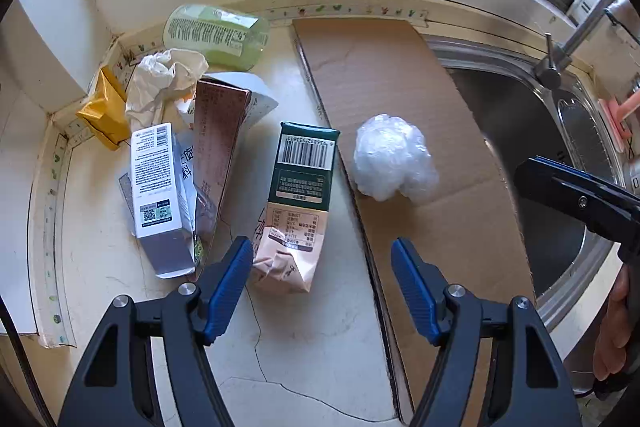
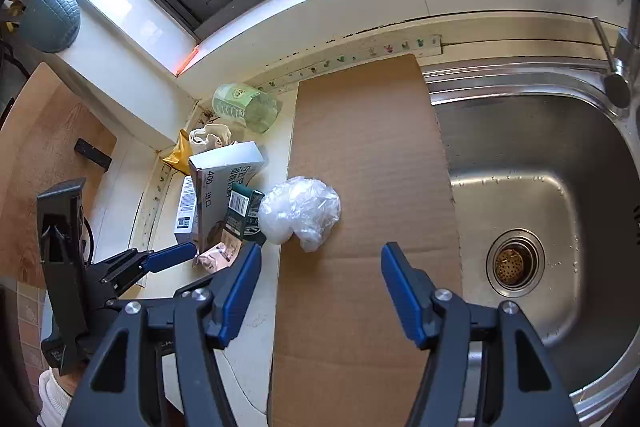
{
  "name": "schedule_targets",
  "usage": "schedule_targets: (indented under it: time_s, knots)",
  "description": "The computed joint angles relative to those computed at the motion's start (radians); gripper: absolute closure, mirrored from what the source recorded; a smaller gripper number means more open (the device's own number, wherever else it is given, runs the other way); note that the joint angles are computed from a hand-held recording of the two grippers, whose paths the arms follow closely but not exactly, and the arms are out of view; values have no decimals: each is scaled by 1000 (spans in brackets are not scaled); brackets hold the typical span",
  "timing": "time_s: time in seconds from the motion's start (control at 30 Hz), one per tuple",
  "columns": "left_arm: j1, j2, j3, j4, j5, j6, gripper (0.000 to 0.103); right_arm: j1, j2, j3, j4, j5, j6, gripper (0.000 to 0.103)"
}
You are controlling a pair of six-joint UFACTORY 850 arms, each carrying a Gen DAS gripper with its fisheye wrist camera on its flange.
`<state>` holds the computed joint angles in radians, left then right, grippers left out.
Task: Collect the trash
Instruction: 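Grasp the green-and-pink snack packet with the left tool while the right tool grasps the plastic bag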
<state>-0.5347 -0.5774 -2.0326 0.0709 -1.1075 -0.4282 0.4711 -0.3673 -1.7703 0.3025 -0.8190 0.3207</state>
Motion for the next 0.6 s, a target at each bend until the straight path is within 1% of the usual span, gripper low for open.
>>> schedule_targets:
  time_s: [0.17, 0.23, 0.3, 0.37, 0.4, 0.47, 0.5, 0.53, 0.6]
  knots:
    - [8, -29, -10, 13, -17, -10, 34, -13, -38, -29, 49, -1, -31, 40]
    - [14, -36, -9, 7, -16, -14, 39, -15, -50, -38, 58, -2, -39, 40]
    - [21, -44, -9, -2, -12, -20, 46, -14, -66, -52, 60, -6, -40, 40]
    - [24, -46, -2, -1, -6, -36, 49, -14, -80, -63, 69, -9, -43, 40]
    - [26, -45, 3, 5, 0, -45, 57, -13, -86, -68, 72, -10, -46, 40]
    - [32, -34, 20, 1, 21, -51, 59, -11, -98, -79, 80, -12, -53, 40]
    - [33, -23, 35, 6, 41, -60, 64, -10, -107, -87, 82, -14, -55, 40]
    - [33, -17, 42, 12, 47, -65, 68, -8, -115, -95, 84, -15, -56, 40]
    - [33, 2, 66, 28, 56, -86, 68, -5, -129, -108, 91, -13, -59, 40]
